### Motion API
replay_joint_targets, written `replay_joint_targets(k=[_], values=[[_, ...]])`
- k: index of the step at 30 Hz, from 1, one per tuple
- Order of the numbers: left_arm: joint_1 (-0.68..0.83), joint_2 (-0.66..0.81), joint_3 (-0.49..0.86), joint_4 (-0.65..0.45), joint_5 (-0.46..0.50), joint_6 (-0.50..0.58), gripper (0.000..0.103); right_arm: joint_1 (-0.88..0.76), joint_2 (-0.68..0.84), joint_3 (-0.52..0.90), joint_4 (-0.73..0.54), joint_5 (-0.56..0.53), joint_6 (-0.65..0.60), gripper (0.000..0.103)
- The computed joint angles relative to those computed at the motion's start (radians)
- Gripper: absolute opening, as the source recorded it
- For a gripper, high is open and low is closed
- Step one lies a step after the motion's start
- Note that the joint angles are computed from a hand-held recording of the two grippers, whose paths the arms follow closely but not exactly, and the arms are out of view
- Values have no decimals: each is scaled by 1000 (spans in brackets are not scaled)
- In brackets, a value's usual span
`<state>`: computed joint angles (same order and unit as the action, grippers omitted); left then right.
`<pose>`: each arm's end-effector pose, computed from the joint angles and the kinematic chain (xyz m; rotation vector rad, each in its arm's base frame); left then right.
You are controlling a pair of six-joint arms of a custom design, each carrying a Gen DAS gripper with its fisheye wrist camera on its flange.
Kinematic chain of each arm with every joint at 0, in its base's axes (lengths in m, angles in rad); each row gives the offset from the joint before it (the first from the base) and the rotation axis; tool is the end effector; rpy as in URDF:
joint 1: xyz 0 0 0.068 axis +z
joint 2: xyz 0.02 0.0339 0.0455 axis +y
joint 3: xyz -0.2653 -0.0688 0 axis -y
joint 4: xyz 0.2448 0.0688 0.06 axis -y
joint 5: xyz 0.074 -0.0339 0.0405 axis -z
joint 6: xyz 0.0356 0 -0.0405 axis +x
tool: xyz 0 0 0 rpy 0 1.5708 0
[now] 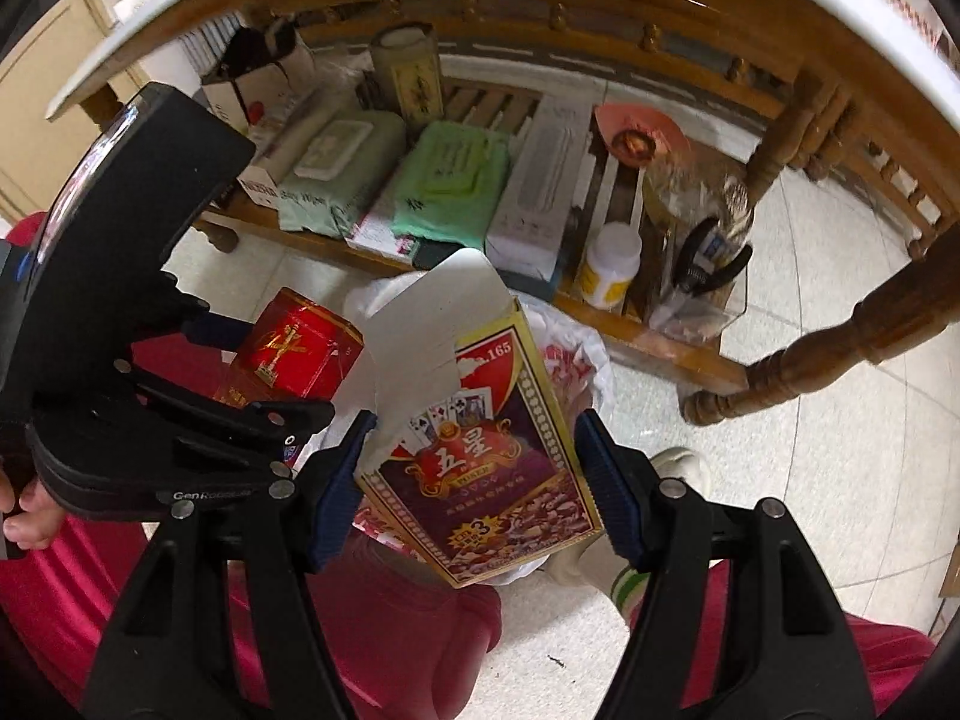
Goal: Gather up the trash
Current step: 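Carry the red pack and card box down over the white trash bag, then open both grippers to drop the pack and card box into the bag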
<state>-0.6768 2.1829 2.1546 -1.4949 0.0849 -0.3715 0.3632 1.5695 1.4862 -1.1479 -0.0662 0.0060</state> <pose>0.3287 -0.2679 0.2743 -0.4801 -3.0996 0.1527 0.2843 0.1106 0.3150 -0.5157 2.7667 0.1802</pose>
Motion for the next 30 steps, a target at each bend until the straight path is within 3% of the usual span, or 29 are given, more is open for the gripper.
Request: replay_joint_targets(k=[15,30], values=[[46,87,-63,65,76,-12,58,-18,131,-84,86,-15,34,66],[59,182,-48,62,103,6,58,-40,226,-115,115,-35,36,67]])
